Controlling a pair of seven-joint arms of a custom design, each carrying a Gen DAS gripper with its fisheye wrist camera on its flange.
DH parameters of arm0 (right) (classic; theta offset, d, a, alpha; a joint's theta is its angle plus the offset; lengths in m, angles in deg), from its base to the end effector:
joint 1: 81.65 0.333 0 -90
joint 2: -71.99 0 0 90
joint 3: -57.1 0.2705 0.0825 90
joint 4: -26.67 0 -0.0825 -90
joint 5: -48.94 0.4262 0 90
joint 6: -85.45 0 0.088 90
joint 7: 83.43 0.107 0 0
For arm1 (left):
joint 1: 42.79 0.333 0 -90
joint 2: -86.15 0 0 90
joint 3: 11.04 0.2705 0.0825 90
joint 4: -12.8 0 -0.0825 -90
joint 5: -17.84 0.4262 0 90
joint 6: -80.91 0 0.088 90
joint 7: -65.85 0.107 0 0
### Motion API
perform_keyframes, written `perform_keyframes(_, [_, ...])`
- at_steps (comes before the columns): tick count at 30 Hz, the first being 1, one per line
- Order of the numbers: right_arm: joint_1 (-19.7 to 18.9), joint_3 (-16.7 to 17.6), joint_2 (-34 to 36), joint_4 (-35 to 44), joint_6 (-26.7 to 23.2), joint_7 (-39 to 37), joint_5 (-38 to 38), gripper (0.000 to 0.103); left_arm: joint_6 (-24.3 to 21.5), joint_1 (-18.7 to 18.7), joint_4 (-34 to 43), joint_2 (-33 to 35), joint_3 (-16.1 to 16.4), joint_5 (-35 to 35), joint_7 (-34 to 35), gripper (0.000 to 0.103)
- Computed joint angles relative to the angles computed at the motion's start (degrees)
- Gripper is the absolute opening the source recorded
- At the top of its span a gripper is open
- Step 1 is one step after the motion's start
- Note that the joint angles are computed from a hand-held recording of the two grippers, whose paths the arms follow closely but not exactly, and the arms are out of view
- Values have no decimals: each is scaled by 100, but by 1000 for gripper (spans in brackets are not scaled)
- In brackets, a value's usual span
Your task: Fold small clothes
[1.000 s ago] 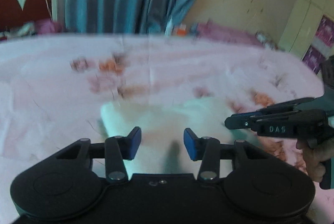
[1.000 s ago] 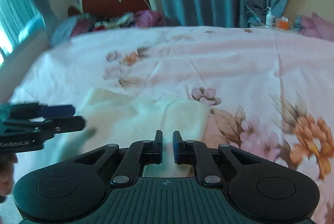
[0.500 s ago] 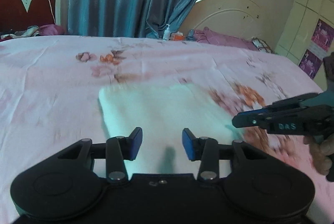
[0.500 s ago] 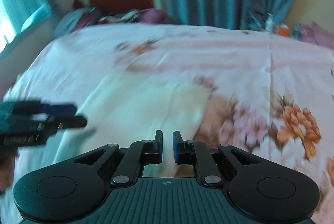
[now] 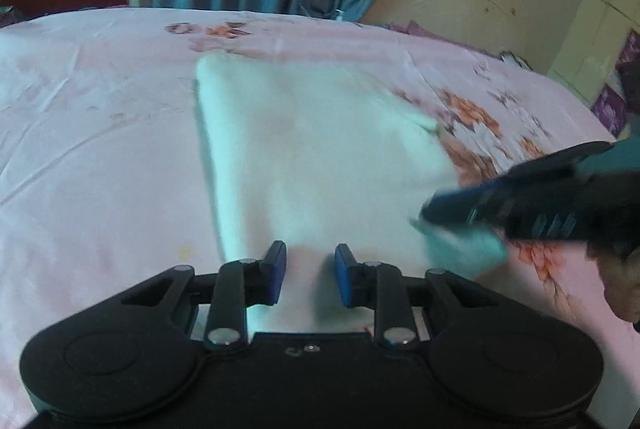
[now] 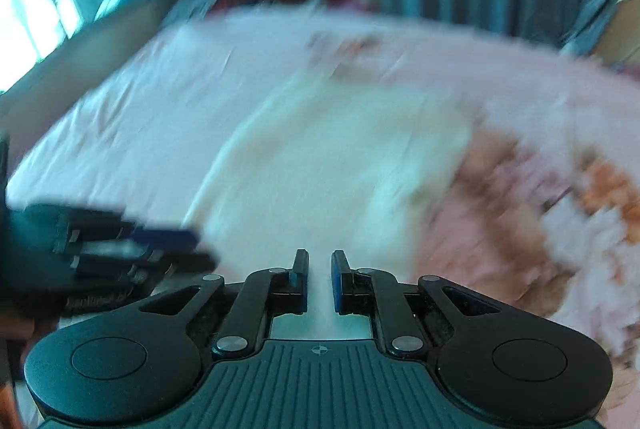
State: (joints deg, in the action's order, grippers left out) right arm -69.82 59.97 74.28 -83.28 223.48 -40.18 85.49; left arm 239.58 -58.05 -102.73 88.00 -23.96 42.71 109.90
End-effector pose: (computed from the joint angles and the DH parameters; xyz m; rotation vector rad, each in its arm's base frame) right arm 0.6232 0.1670 0.4581 -2.2315 1.0559 -0.1586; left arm 0.5581 -0.3185 0.4527 -1.8155 1.8777 -0.9078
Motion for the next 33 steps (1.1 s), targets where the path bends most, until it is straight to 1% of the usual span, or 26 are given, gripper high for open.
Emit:
perform_keyframes(1, [35, 1, -75, -237, 430, 136, -386, 10, 12, -8, -29, -5, -6, 10, 0, 25])
perform_keyframes(2, [33, -13, -147, -407, 736, 234, -501, 0, 60, -12, -86, -36, -15, -81, 3, 25])
perform_keyframes(3, [27, -40, -191, -496, 926, 698, -878, 0, 109, -16, -155, -85, -25, -147, -3, 25])
perform_keyframes(4, [11, -67, -235, -546, 981, 992, -1128, 0, 103, -29, -232, -166, -41, -100, -73, 25])
perform_keyframes(5, [-8, -94, -324, -605, 947, 961, -976, 0, 62, -37, -322, -278, -62, 92, -273, 25])
perform_keyframes(6, [-14, -128, -495, -734, 963, 718, -498, 0, 92, -24, -435, -402, -87, 290, -523, 25])
perform_keyframes(7, [13, -169, -701, -882, 963, 441, -49, 0, 147, 11, -538, -510, -119, 501, -796, 28])
perform_keyframes(8, [76, -213, -901, -1035, 959, 141, 323, 0, 159, 51, -646, -625, -171, 741, -1100, 29])
perform_keyframes(9, [160, -264, -1019, -1107, 849, -144, 637, 0, 73, 79, -675, -668, -231, 880, -1273, 29])
perform_keyframes(10, [240, -303, -1097, -1171, 689, -346, 798, 0, -46, 88, -685, -677, -269, 898, -1329, 29])
perform_keyframes(11, [256, -246, -1086, -1214, 684, -239, 558, 0, -131, 90, -674, -659, -292, 883, -1368, 29])
perform_keyframes(12, [226, -115, -1017, -1285, 945, 222, -65, 0, -148, 99, -676, -660, -307, 936, -1434, 29])
perform_keyframes(13, [151, -9, -918, -1334, 1209, 887, -673, 0, -234, 102, -655, -668, -343, 1080, -1535, 29])
perform_keyframes(14, [142, -29, -927, -1410, 1401, 1341, -880, 0, -387, 83, -611, -688, -367, 1115, -1531, 29])
perform_keyframes(15, [86, -13, -1047, -1529, 1521, 1537, -916, 0, -523, 64, -628, -776, -403, 1206, -1616, 29])
perform_keyframes(16, [225, -198, -1263, -1709, 1649, 1332, -549, 0, -608, 60, -703, -936, -456, 1391, -1807, 29])
perform_keyframes(17, [337, -362, -1499, -1873, 1669, 1008, -98, 0, -668, 57, -800, -1096, -506, 1494, -1933, 29])
perform_keyframes(18, [379, -474, -1780, -2053, 1611, 906, 90, 0, -786, 53, -892, -1266, -575, 1565, -2070, 29])
perform_keyframes(20, [430, -619, -2324, -2424, 1551, 873, 195, 0, -893, 42, -1100, -1598, -703, 1620, -2311, 30])
perform_keyframes(24, [532, -781, -3435, -3162, 1403, 1042, 55, 0, -1225, -27, -1316, -2112, -998, 1552, -2561, 33])
perform_keyframes(26, [569, -849, -4079, -3568, 1301, 1229, -30, 0, -1486, -87, -1349, -2325, -1181, 1493, -2678, 34])
perform_keyframes(28, [534, -831, -4586, -3877, 1153, 1511, -255, 0, -1727, -151, -1310, -2436, -1314, 1433, -2708, 35])
perform_keyframes(30, [553, -865, -5024, -4155, 1097, 1699, -420, 0, -1935, -212, -1267, -2536, -1430, 1415, -2783, 39])
perform_keyframes(31, [525, -859, -5245, -4284, 1027, 1809, -539, 0, -2033, -238, -1238, -2579, -1491, 1422, -2829, 44])
perform_keyframes(33, [540, -902, -5662, -4528, 967, 1917, -720, 0, -2292, -249, -1143, -2638, -1671, 1570, -2993, 57])
